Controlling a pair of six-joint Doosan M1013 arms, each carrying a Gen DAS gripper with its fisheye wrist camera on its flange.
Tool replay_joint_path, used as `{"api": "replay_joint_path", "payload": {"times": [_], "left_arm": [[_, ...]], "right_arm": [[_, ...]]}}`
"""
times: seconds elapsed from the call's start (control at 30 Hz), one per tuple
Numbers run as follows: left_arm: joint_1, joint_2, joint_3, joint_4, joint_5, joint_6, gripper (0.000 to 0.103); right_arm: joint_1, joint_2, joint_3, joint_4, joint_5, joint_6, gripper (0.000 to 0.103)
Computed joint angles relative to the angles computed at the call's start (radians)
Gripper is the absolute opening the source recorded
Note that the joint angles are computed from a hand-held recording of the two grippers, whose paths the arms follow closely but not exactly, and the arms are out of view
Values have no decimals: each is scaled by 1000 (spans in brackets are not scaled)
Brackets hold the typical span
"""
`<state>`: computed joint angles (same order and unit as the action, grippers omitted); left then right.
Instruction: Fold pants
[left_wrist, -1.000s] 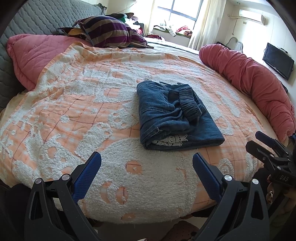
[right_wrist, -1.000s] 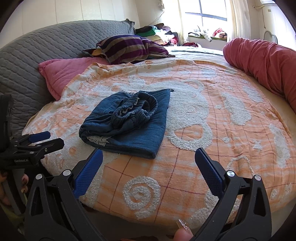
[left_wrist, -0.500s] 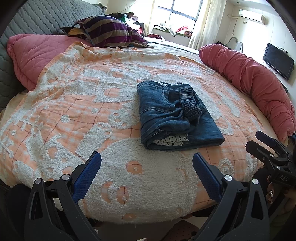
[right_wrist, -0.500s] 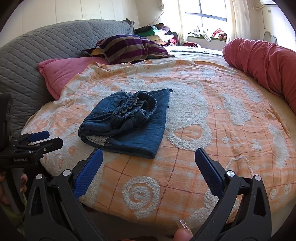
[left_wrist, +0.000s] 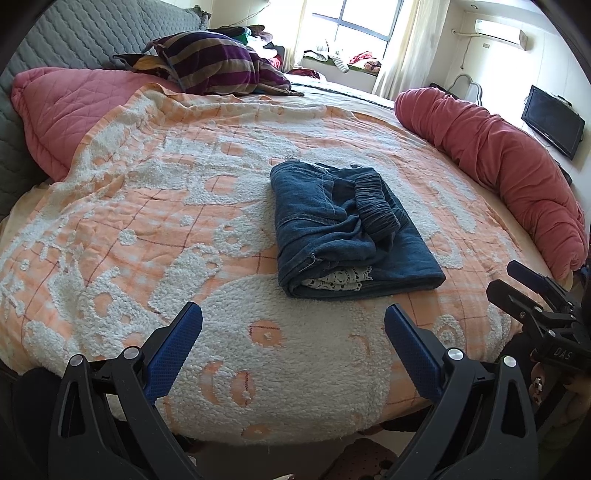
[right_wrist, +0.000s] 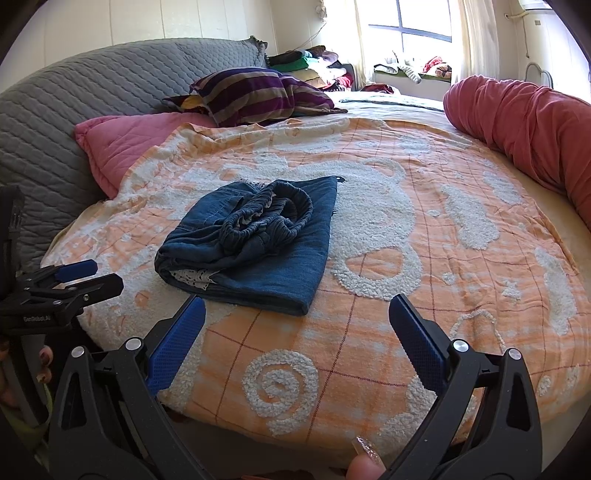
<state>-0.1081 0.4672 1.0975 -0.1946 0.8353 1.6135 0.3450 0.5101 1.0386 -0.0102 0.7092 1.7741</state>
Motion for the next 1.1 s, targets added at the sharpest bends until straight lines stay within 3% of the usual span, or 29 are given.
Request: {"api": "replay_joint_path", "payload": {"times": [0.5, 0.73, 0.87, 1.0, 1.1], "left_arm": [[4, 13, -18, 12, 19, 14, 99], [4, 26, -41, 70, 50, -44, 99], [23, 23, -36, 75, 3, -84, 99], [64, 85, -140, 23, 48, -81, 99], [84, 177, -290, 135, 141, -175, 99]], "right_arm": [[-4, 2, -2, -14, 8, 4, 94], [-5, 7, -7, -24, 13, 12, 94], [-11, 15, -17, -34, 23, 19, 94], [-26, 34, -47, -49, 45, 34, 94], [-64, 48, -71, -55, 46, 70, 94]]}}
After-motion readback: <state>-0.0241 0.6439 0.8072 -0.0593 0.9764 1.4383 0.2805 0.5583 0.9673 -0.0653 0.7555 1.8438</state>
